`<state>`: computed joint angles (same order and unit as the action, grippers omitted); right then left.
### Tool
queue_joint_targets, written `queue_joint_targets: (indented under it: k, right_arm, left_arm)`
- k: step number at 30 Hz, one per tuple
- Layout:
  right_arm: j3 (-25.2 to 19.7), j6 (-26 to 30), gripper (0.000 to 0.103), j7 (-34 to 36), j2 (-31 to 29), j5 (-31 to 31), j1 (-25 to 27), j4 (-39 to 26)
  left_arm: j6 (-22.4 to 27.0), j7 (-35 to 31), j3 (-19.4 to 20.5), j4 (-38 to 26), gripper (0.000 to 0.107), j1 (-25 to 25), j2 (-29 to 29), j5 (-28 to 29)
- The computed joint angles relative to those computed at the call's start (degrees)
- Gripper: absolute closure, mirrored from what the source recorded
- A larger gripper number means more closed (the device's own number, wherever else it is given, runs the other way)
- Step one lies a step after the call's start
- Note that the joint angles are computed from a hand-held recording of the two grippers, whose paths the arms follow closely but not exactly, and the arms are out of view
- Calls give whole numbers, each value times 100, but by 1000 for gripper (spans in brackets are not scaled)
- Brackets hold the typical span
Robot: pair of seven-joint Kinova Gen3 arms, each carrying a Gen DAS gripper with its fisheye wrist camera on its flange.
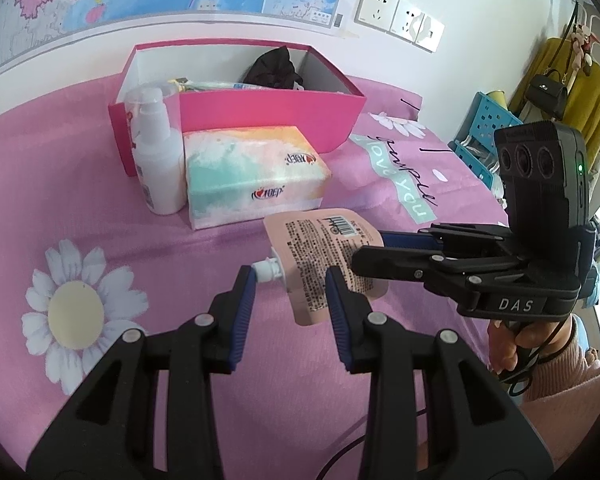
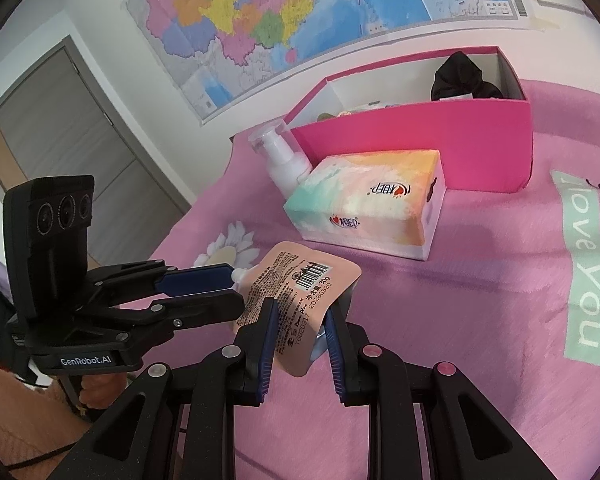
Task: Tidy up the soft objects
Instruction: 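Lift the peach pouch with the right gripper and carry it over the box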
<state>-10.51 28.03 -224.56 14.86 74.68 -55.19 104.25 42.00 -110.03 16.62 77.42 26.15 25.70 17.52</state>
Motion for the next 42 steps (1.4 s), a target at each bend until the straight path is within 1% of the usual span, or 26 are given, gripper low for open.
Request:
queue_joint_targets:
  k: [16,23,32,42]
  right_arm:
    - [-22,318,79,527,-120,-204,64,-135]
    - [-31,342,79,709,-163,-249,164,-162]
    - [-35,411,79,860,-208,-250,232,-195]
    - [-20,411,79,870,-242,-142,336,-195]
  left_arm:
    - [-5,-107,11,-360,70,27,98,-7]
    - [-14,-97,-5,-492,70,72,147,-44]
    - [-50,-67,-18,-657,70,116,207,-90]
    - [43,6,-34,-1010,70,169,364,-142]
